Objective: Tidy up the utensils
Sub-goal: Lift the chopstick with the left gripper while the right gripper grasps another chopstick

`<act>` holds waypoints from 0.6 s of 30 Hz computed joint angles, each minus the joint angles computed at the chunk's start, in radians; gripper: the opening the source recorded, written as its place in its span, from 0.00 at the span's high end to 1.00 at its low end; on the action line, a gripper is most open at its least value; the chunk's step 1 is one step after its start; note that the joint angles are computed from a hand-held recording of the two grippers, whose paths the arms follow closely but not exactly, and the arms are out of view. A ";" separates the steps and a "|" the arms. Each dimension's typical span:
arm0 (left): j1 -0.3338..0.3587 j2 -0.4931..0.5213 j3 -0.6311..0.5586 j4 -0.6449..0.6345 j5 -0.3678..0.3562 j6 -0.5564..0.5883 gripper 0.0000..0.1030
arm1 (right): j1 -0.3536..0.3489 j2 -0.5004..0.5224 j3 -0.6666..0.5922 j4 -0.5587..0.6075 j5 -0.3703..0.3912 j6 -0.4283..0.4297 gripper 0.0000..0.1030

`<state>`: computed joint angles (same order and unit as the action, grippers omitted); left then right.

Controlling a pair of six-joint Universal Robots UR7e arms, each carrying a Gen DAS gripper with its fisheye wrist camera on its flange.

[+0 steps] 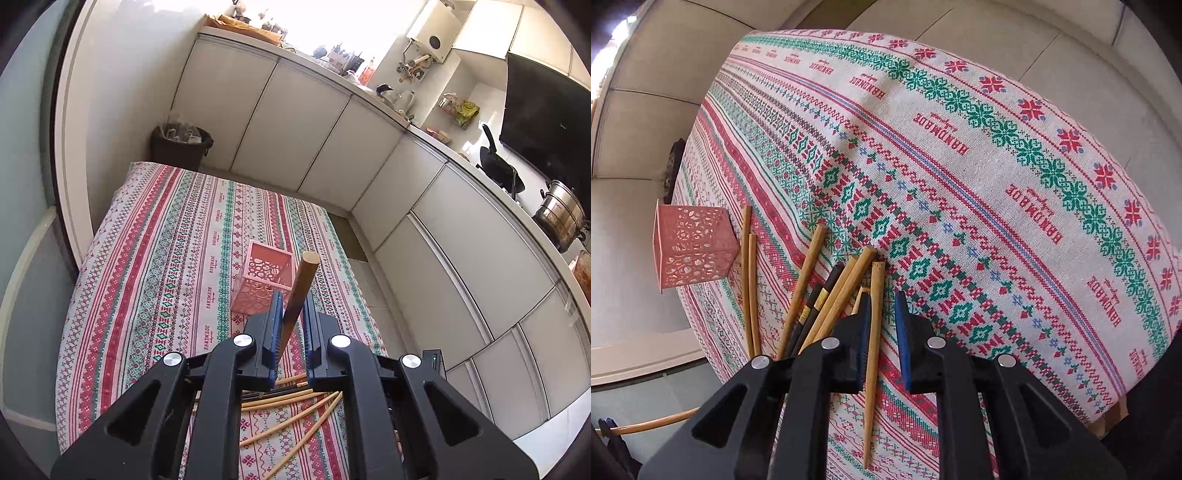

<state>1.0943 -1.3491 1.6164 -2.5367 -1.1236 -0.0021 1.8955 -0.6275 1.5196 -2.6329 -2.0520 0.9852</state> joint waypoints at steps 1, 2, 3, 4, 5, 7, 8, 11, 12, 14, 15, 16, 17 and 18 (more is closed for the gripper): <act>0.001 0.000 -0.002 0.002 -0.002 -0.001 0.91 | -0.002 -0.005 0.005 0.012 -0.001 0.000 0.86; 0.001 0.000 -0.002 0.003 -0.003 -0.001 0.91 | -0.002 -0.001 0.002 0.021 0.000 0.003 0.83; 0.001 -0.001 -0.002 0.002 -0.004 0.000 0.91 | -0.003 0.017 -0.017 0.028 0.004 0.005 0.83; 0.000 -0.003 0.000 -0.001 -0.003 0.002 0.91 | -0.004 0.040 -0.048 0.046 0.005 0.005 0.83; 0.000 -0.004 0.000 -0.003 -0.002 0.004 0.91 | 0.000 0.046 -0.053 0.052 -0.003 0.004 0.83; -0.001 -0.006 0.002 -0.005 0.002 0.003 0.91 | 0.012 0.059 -0.075 0.079 -0.037 0.003 0.80; -0.002 -0.007 0.003 -0.004 0.004 0.002 0.91 | 0.015 0.070 -0.097 0.103 -0.047 0.007 0.80; -0.002 -0.008 0.004 -0.005 0.003 0.001 0.91 | 0.024 0.105 -0.167 0.170 -0.086 0.002 0.81; -0.002 -0.009 0.005 -0.005 0.001 0.002 0.91 | 0.023 0.117 -0.194 0.189 -0.100 -0.004 0.82; -0.005 -0.013 0.008 -0.005 0.000 0.005 0.91 | 0.015 0.150 -0.271 0.252 -0.092 -0.026 0.83; -0.006 -0.015 0.009 -0.005 0.000 0.006 0.91 | 0.014 0.156 -0.295 0.292 -0.088 -0.053 0.83; -0.007 -0.017 0.011 -0.007 0.001 0.007 0.91 | 0.014 0.158 -0.313 0.342 -0.098 -0.070 0.90; -0.007 -0.017 0.010 -0.008 0.002 0.008 0.91 | 0.012 0.158 -0.313 0.350 -0.100 -0.093 0.91; -0.007 -0.016 0.009 -0.010 0.004 0.006 0.91 | 0.012 0.160 -0.312 0.342 -0.098 -0.113 0.91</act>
